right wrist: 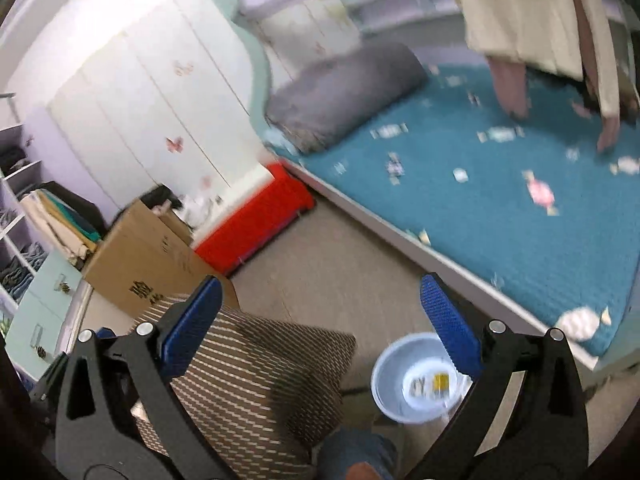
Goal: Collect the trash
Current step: 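Return the left gripper to the table and grasp the red snack bag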
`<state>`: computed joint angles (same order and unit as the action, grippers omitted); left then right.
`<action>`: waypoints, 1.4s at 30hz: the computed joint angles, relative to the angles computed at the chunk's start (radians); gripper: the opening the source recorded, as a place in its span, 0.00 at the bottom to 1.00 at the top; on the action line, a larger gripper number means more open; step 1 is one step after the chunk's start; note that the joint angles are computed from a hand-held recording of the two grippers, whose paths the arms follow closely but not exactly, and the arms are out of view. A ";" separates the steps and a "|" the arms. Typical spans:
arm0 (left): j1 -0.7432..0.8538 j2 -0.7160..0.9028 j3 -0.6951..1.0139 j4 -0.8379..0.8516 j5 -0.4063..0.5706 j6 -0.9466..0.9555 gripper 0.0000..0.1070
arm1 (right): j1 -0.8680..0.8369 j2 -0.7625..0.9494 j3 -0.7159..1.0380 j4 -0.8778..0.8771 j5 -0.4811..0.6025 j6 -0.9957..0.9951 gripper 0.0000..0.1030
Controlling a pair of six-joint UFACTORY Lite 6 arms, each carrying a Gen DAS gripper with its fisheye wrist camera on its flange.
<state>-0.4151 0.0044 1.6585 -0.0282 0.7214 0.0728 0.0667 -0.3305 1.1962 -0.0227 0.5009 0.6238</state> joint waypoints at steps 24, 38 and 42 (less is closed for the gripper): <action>1.097 -0.239 -0.172 -0.758 0.210 0.836 0.88 | 0.805 0.619 0.875 -0.630 0.426 0.358 0.94; 1.252 0.016 -0.172 -0.760 0.106 1.013 0.88 | 0.834 0.943 1.129 -0.483 0.479 0.240 0.94; 1.194 0.093 -0.151 -0.682 0.021 0.963 0.88 | 0.814 0.989 1.154 -0.437 0.477 0.202 0.94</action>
<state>0.7784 0.0974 1.5074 -0.7103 0.7426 1.0361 0.8812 0.6583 2.3507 -0.4595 0.9774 0.8261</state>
